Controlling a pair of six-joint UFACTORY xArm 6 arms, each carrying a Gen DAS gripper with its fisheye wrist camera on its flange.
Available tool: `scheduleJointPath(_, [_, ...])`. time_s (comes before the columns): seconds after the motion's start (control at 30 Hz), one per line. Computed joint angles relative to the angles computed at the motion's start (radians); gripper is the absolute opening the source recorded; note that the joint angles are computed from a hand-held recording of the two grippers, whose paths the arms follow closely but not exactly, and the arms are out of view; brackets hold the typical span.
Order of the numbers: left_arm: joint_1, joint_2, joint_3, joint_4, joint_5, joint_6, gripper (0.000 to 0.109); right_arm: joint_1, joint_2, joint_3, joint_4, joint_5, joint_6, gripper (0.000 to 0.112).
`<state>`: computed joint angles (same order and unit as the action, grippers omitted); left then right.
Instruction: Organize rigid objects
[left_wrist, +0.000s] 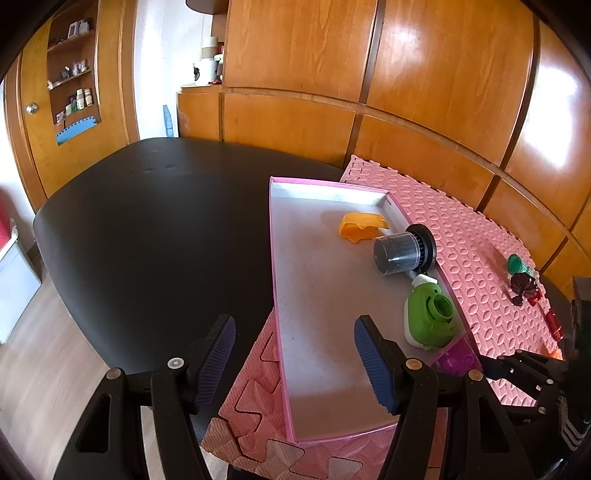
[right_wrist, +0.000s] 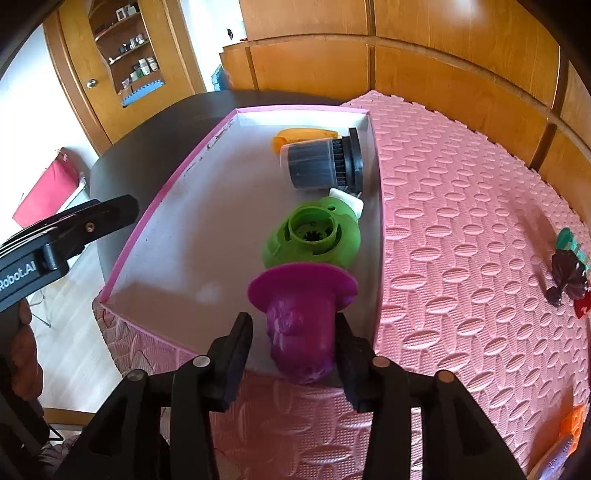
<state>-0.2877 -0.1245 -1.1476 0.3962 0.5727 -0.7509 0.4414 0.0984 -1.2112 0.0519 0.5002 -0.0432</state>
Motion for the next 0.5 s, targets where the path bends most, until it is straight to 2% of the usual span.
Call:
scheduleJointPath(0.13, [-0.001, -0.003, 0.002, 0.007, -0.001, -0.005, 0.068, 0.005, -0.034, 0.034, -0.052, -0.019, 0.041, 0.055])
scheduleJointPath(0.5, [-0.015, -0.014, 0.005, 0.029, 0.000, -0.004, 0.069, -0.007, -0.109, 0.107, -0.088, -0.075, 0.099, 0.056])
